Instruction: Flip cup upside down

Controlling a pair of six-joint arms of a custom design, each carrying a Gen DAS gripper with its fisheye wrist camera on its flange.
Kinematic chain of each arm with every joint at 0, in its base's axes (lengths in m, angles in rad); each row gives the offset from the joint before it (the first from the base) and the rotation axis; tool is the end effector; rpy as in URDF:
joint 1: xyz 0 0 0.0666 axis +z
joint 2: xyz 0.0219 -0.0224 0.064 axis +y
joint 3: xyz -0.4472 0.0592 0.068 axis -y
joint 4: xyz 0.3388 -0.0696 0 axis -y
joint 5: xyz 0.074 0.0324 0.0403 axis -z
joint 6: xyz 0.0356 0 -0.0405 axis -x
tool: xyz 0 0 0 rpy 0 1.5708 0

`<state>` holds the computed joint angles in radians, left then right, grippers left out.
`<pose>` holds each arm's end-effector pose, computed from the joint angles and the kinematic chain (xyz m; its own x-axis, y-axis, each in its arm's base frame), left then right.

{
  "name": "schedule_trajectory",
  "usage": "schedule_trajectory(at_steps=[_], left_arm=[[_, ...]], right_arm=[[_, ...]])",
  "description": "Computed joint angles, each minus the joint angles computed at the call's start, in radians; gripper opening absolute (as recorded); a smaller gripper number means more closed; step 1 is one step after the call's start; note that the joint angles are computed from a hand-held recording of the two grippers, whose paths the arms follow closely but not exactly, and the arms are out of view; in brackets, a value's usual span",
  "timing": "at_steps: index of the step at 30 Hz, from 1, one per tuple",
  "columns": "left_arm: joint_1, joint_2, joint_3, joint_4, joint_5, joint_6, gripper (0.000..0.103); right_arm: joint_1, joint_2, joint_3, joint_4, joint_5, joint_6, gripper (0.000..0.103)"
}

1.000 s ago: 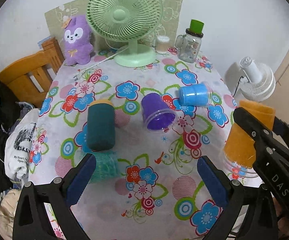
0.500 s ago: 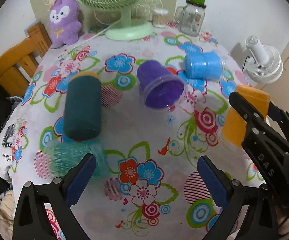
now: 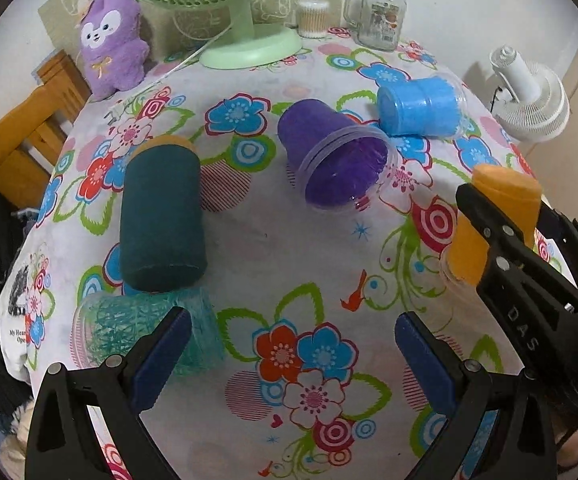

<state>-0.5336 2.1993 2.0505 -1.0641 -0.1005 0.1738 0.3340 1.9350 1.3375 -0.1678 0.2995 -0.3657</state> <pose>0.6155 -0.3599 0.2996 -0.8766 0.3180 -0.3613 0.3292 0.9437 0.0320 0.5729 0.1872 0.2587 -0.6513 0.1357 -0.7466 0.1292 0.9893 0.0670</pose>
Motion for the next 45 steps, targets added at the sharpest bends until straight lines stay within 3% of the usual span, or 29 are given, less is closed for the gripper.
schedule_trajectory(at_steps=[4, 6, 9, 16, 25, 33, 45], left_arm=[[0.0, 0.003, 0.007, -0.017, 0.003, -0.027, 0.103], [0.001, 0.005, 0.013, -0.027, 0.008, -0.031, 0.103], [0.006, 0.011, 0.032, -0.052, 0.023, -0.023, 0.103], [0.002, 0.022, 0.081, -0.133, 0.049, 0.011, 0.103], [-0.01, -0.018, 0.127, -0.205, 0.043, 0.079, 0.103], [-0.014, -0.069, 0.158, -0.223, 0.015, 0.117, 0.103], [-0.019, -0.135, 0.15, -0.207, -0.022, 0.173, 0.103]], right_arm=[[0.005, -0.005, 0.003, -0.049, -0.011, -0.026, 0.06], [-0.001, -0.005, 0.016, -0.101, -0.032, -0.067, 0.074], [-0.006, -0.015, 0.012, -0.126, -0.034, -0.119, 0.084], [-0.013, -0.041, 0.033, -0.227, -0.052, -0.12, 0.085], [-0.043, -0.103, 0.07, -0.321, -0.176, -0.12, 0.085], [-0.043, -0.162, 0.103, -0.336, -0.196, -0.094, 0.085], [-0.031, -0.227, 0.204, -0.526, -0.165, -0.015, 0.085]])
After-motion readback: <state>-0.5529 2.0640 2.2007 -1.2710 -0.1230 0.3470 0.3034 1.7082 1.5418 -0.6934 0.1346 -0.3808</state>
